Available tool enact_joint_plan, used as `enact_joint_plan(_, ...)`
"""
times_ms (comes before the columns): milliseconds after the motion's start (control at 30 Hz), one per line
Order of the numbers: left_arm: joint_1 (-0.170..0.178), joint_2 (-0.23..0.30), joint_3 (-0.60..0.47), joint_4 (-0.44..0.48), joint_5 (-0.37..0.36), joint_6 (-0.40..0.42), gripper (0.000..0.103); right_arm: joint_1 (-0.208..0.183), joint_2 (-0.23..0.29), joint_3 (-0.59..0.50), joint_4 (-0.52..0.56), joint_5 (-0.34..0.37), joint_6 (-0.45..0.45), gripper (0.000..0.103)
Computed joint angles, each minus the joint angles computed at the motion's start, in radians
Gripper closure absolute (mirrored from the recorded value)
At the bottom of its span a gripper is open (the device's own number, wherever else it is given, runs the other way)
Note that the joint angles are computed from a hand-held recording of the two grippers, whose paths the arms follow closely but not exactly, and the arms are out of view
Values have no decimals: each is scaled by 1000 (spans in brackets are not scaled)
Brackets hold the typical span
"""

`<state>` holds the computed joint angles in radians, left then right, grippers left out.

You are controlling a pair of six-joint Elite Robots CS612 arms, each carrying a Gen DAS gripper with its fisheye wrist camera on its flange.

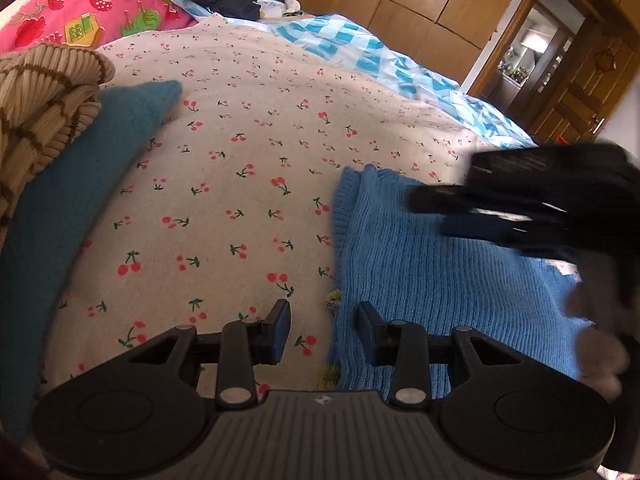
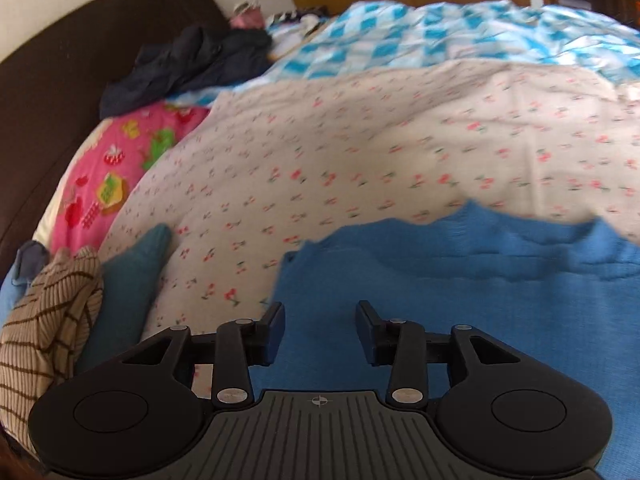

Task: Fold small clothes
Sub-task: 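Grasp the blue sweater's side edge with the right gripper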

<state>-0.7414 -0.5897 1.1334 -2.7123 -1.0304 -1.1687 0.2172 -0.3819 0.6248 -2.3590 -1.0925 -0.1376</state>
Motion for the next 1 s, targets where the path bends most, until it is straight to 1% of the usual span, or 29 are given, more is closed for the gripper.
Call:
enact_joint_plan(67, 0, -1, 6, -21, -7, 7, 61, 16, 22, -47, 45, -47, -26, 60)
enact_joint_plan(133, 3, -1, 11, -35, -23, 9, 61, 31, 34, -65, 42, -113, -43, 63)
enact_joint_plan(200, 6, -5, 19, -55, -38, 1, 61, 36, 43, -86, 64, -142, -40, 82)
enact_joint_plan(267, 8, -9, 33, -87, -45, -12, 60, 33, 38, -85, 78, -109, -32, 93)
enact_joint_plan(300, 7, -12, 42, -104, -44, -19, 60, 32, 35, -83, 76, -87, -30, 96)
enact_joint_plan(367, 6, -17, 54, -124, -31, -28, 58, 33, 22, -60, 43, -60, -38, 97)
enact_joint_plan(433, 5, -18, 57, -129, -23, -34, 55, 38, 28, -66, 24, -62, -47, 98)
enact_joint_plan(467, 6, -16, 53, -121, -30, -30, 55, 41, 41, -90, 46, -76, -49, 101)
enact_joint_plan(533, 9, -14, 43, -94, -55, -21, 55, 48, 79, -162, 121, -116, -50, 101)
enact_joint_plan(600, 10, -12, 35, -77, -66, -14, 55, 51, 97, -193, 161, -131, -58, 102)
enact_joint_plan(667, 9, -11, 33, -74, -61, -6, 54, 47, 95, -190, 174, -103, -47, 101)
enact_joint_plan(733, 9, -10, 31, -76, -59, 2, 54, 40, 102, -216, 232, -34, -46, 101)
enact_joint_plan(767, 9, -10, 30, -74, -57, 6, 54, 41, 106, -229, 256, -23, -49, 101)
enact_joint_plan(800, 8, -10, 29, -73, -55, 10, 54, 44, 105, -229, 258, -35, -55, 101)
enact_joint_plan(867, 7, -12, 33, -71, -49, 2, 54, 48, 94, -209, 226, -51, -53, 99)
enact_joint_plan(933, 7, -14, 40, -81, -46, -6, 54, 43, 74, -175, 191, -22, -26, 97)
enact_joint_plan(1000, 4, -16, 43, -84, -35, -4, 54, 39, 46, -125, 130, -8, -13, 92)
